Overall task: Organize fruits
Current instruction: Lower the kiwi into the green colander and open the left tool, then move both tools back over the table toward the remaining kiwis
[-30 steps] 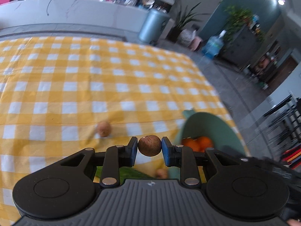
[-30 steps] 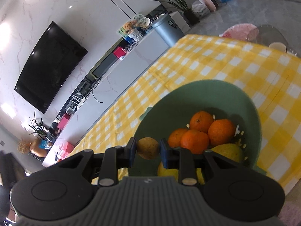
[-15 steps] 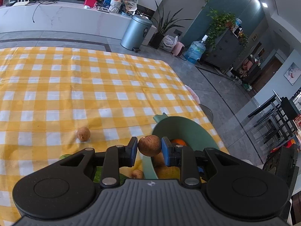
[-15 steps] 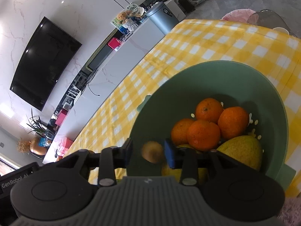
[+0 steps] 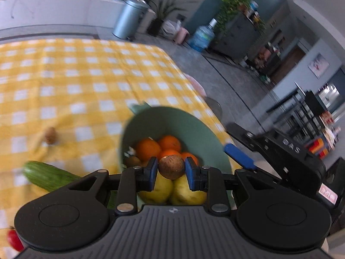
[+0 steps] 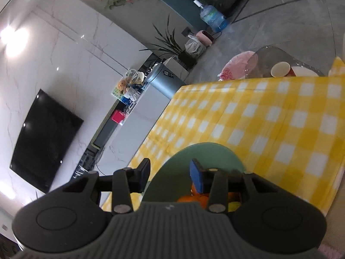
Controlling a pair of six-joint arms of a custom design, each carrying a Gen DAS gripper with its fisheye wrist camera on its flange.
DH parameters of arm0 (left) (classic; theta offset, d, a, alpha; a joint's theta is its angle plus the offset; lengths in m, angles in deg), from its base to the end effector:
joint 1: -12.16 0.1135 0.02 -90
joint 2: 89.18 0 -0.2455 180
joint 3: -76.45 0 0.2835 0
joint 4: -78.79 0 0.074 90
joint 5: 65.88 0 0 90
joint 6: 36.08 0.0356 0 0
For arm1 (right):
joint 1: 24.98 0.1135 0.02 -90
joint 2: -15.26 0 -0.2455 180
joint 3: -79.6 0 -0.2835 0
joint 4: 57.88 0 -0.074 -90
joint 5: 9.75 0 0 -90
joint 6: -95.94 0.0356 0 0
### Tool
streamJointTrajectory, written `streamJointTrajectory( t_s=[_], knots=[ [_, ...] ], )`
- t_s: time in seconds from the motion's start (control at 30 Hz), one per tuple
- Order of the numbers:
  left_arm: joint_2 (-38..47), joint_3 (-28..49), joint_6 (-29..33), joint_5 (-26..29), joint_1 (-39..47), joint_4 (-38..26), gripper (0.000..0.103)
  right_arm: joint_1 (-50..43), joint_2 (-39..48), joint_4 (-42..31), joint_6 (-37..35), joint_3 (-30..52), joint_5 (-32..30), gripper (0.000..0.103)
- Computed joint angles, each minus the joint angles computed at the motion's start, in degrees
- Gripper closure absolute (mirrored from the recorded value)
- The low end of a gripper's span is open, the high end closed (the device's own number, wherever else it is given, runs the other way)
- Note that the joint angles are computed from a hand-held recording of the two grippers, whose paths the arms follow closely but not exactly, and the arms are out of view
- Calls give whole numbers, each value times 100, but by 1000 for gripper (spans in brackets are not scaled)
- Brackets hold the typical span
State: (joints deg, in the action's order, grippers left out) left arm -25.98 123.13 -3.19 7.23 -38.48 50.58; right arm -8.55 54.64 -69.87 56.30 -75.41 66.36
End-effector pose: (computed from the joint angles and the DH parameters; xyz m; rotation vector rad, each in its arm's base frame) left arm 0.1715 -0.1928 0.1760 -0.2818 2.3712 -0.5941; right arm 0.1914 0.0654 0.1506 0.4728 2.1075 0.9543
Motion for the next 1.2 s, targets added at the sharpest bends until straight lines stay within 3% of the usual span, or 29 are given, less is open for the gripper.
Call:
streamJointTrajectory(
  t_s=[0.17,0.27,0.43,0.53,0.67,0.9,1.2],
  knots=[
    [765,384,89,241,-92,159,73,-139,281,7,-19,77,-418,64],
    [1068,584,252,559,-74,32,73,-184,179,-13,-65,30,-523,64],
    [1321,792,91,584,-100,-251,72,-230,178,-35,17,1,-623,64],
    [1317,839,-36,516,-119,-413,60,-255,125,-76,28,-8,-671,64],
    [1172,843,-89,326,-224,-578,51,-257,119,-66,13,-12,-701,64],
    [401,704,-452,-183,-386,-1328,46,-205,154,-87,-163,36,-764,63],
    [-1079,230,-1717,-915,-525,-2958,45,492,155,-302,-825,256,-772,64]
  ],
)
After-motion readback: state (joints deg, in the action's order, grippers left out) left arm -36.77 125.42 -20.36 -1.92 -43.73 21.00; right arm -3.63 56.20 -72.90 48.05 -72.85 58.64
